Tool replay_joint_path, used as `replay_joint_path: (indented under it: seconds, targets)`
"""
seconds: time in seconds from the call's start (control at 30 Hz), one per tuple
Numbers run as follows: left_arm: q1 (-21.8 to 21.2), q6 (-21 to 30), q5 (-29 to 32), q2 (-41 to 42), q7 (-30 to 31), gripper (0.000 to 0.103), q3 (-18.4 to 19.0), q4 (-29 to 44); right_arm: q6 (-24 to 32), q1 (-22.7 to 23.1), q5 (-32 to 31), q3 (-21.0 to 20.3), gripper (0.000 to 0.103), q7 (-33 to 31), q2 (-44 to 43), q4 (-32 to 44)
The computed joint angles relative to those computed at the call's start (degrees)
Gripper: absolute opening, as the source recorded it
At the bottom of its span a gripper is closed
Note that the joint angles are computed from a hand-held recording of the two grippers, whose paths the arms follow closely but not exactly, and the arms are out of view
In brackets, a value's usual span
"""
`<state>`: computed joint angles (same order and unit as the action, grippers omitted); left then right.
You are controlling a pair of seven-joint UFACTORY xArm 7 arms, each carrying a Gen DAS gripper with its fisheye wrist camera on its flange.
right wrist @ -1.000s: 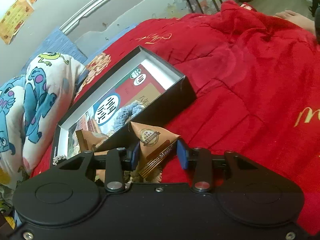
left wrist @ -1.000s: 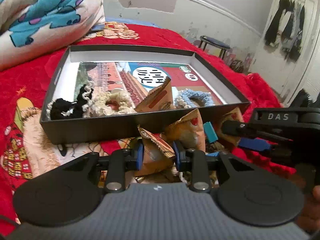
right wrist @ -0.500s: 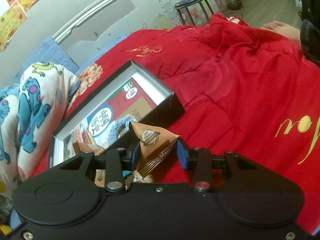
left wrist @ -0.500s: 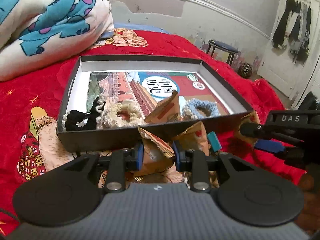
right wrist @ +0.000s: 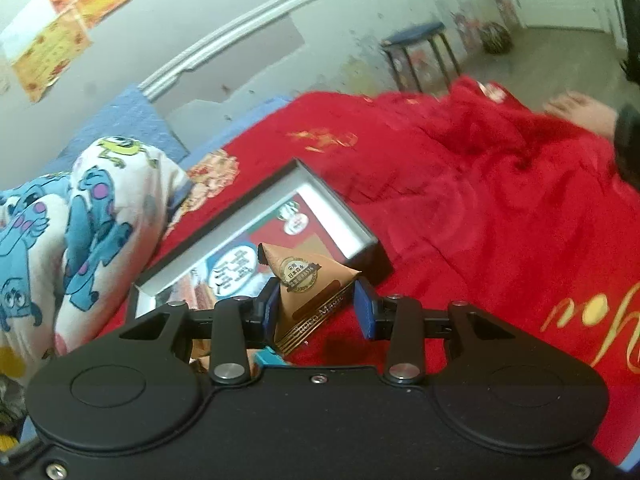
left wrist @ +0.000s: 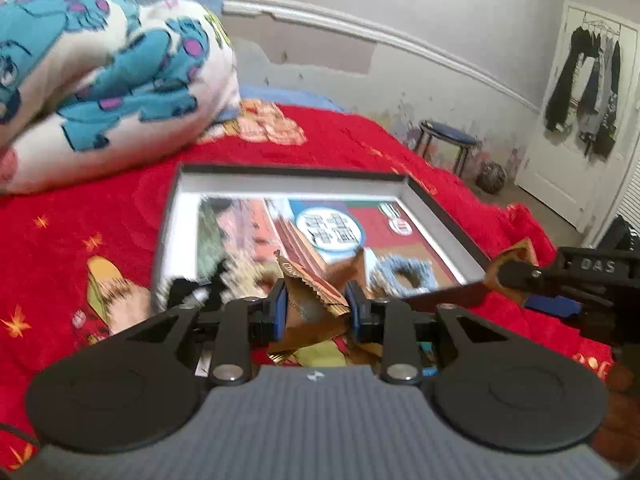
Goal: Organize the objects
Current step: 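Lift both brown packets and carry them over the black box, then lower both held packets toward the textbook inside the box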
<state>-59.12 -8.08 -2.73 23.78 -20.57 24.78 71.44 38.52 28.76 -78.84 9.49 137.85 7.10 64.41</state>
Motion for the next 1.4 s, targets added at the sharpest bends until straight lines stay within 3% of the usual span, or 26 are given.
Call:
replay_joint_path:
  seconds: [0.1, 0.47, 0.63, 0.83, 1.0, 1.23, 1.4]
  targets:
    - [-3.94, -0.66, -1.03, 0.47, -0.13, 0.034, 5.02, -0.15, -0.42, 0.08, -1.56, 0.09, 0.038, -0.21, -0.48, 0.19]
    - [-7.26, -1.54, -6.04, 1.58, 2.97, 0.034, 11.27, 0.89, 0.76, 0.96, -4.31, 0.88, 0.038, -5.26, 0.08, 3.21]
    - [-12.82, -2.82, -10.69, 5.41, 5.88, 0.034, 19.2, 2.04, 3.09, 2.07, 0.23, 0.73, 0.038, -11.84, 1.85, 6.14]
    - [-5.76, -1.97, -11.87, 5.03, 8.16, 0.034, 13.0, 4.79, 2.53, 2.83, -0.06, -0.36, 0.038, -14.03, 2.8, 7.6]
    - [-2.32, -2.18, -10.99, 5.91, 8.57, 0.034, 9.88, 6.77, 0.91, 2.96, -0.55, -1.24, 0.038, -16.86, 4.63, 10.53]
    - [11.14, -3.39, -7.88, 6.43, 9.57, 0.034, -4.78, 10.63, -4.09, 2.87, -0.85, -3.63, 0.038, -23.36, 7.98, 15.99]
    - [15.55, -0.55, -6.09, 8.36, 8.46, 0.034, -8.36, 15.68, -8.43, 1.79, 1.55, -5.52, 0.038, -27.42, 10.13, 19.23]
